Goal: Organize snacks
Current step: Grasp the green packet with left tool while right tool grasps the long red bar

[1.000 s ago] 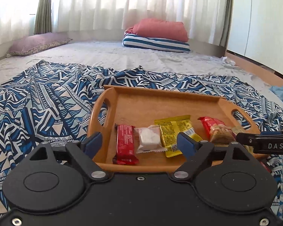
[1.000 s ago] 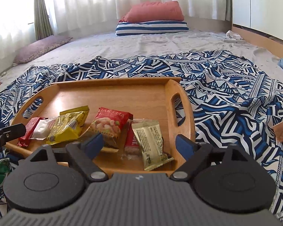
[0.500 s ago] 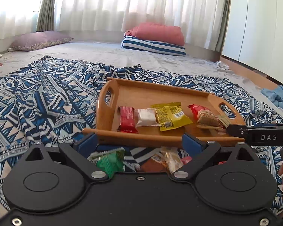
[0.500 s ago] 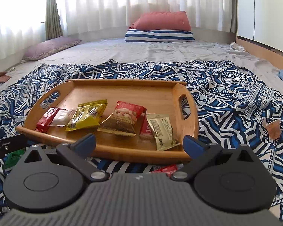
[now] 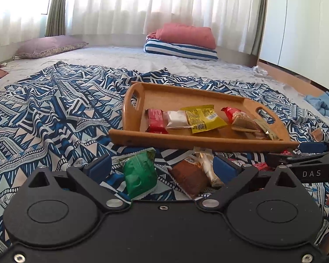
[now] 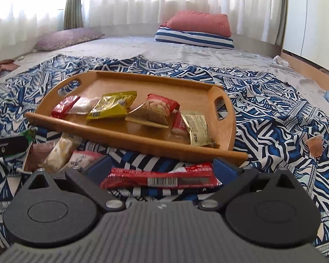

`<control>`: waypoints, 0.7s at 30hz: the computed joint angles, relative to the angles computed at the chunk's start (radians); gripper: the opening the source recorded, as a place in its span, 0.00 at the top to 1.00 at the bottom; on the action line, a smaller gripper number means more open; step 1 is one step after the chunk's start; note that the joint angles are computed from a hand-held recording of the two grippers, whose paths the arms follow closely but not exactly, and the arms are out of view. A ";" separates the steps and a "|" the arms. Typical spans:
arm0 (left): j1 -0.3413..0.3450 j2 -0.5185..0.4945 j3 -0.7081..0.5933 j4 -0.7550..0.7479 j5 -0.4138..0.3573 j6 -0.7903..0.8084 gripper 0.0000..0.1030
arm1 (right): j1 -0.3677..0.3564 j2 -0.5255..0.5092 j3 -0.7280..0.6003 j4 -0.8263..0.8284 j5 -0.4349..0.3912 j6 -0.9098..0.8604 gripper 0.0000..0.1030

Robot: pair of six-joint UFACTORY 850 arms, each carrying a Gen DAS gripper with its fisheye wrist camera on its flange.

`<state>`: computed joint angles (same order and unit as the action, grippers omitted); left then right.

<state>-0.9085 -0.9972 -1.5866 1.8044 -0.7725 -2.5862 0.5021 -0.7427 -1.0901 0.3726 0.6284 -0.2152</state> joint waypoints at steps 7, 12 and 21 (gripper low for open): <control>-0.005 -0.012 -0.008 -0.062 -0.005 0.051 0.04 | 0.012 -0.011 0.009 0.054 0.022 -0.095 0.00; 0.004 -0.004 0.008 -0.104 -0.012 0.010 0.11 | 0.009 -0.017 0.003 0.141 0.019 -0.146 0.00; 0.028 -0.001 0.011 -0.098 0.038 -0.085 0.49 | -0.069 0.002 0.009 -0.102 -0.063 0.361 0.00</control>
